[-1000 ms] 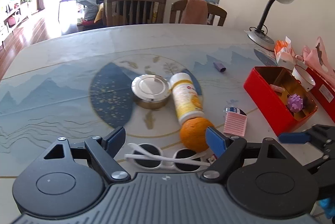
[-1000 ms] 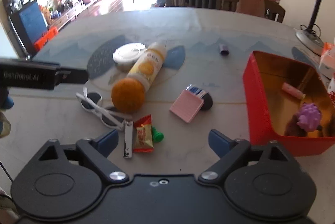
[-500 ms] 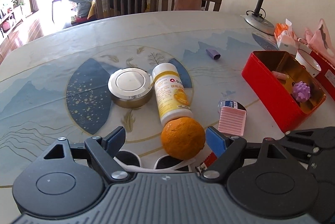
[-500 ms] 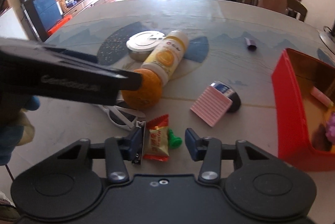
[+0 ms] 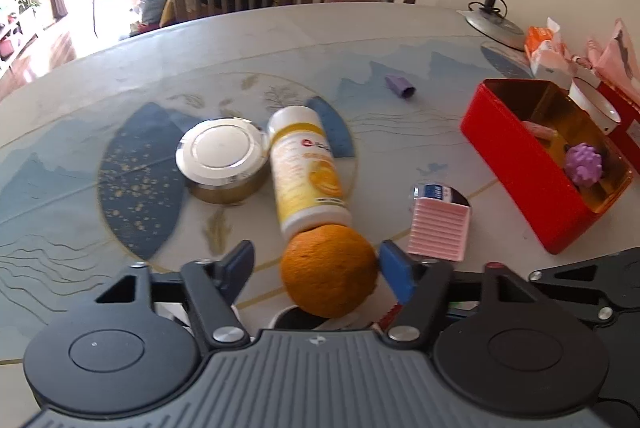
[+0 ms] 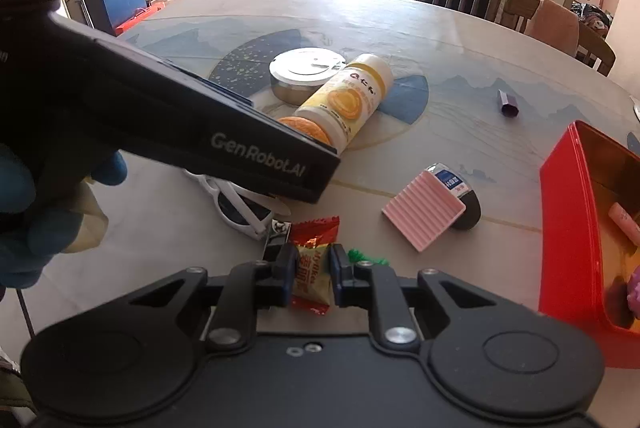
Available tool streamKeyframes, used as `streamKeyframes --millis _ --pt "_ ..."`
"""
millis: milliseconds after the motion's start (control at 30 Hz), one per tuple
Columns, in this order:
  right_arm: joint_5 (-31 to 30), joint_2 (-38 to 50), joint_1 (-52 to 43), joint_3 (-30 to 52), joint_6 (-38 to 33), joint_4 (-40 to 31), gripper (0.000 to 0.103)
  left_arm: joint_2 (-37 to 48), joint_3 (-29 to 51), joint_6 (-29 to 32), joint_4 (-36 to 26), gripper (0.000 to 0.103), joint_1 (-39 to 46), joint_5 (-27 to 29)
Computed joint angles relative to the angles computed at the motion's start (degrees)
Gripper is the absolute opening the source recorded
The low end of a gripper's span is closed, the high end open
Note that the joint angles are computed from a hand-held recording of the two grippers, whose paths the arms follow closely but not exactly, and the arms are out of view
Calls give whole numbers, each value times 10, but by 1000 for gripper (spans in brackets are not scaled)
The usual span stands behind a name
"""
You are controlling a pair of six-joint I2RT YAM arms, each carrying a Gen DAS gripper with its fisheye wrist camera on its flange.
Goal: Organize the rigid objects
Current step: 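Grasp the wrapped candy with the right tool, then grasp the orange with the left tool while the right holds the candy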
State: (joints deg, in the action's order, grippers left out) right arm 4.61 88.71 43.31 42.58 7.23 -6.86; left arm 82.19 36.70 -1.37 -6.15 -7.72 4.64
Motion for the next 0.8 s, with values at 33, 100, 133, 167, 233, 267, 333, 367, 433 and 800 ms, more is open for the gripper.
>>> streamKeyframes --millis 33,100,133,167,233,267,333,367,433,800 --pt "-2 -2 -3 -1 0 0 17 1 1 -1 0 60 -3 -2" --pt "-8 -3 -8 -2 -3 2 17 0 0 -1 0 53 -5 6" --pt "-8 -2 -10 -3 -4 4 17 -1 1 -1 0 53 -6 3" --pt "-8 -4 -11 -5 -5 6 17 -1 1 -3 -1 53 -7 2" --pt "-11 -8 -15 -11 -5 8 17 -2 3 -10 -6 53 -6 2" --pt "-11 -12 -17 -14 -4 8 17 -2 4 -13 -10 52 -5 4" --pt "-13 -26 -21 -22 1 5 17 -5 5 -16 -17 52 -3 6" --pt "-16 -36 -25 -27 5 4 17 -7 5 -17 -20 52 -1 7" --pt "-19 -58 -35 -37 15 1 17 -14 3 -20 -28 52 1 10" --pt "-34 -194 -100 -69 54 -40 17 -70 0 -23 -69 18 3 27"
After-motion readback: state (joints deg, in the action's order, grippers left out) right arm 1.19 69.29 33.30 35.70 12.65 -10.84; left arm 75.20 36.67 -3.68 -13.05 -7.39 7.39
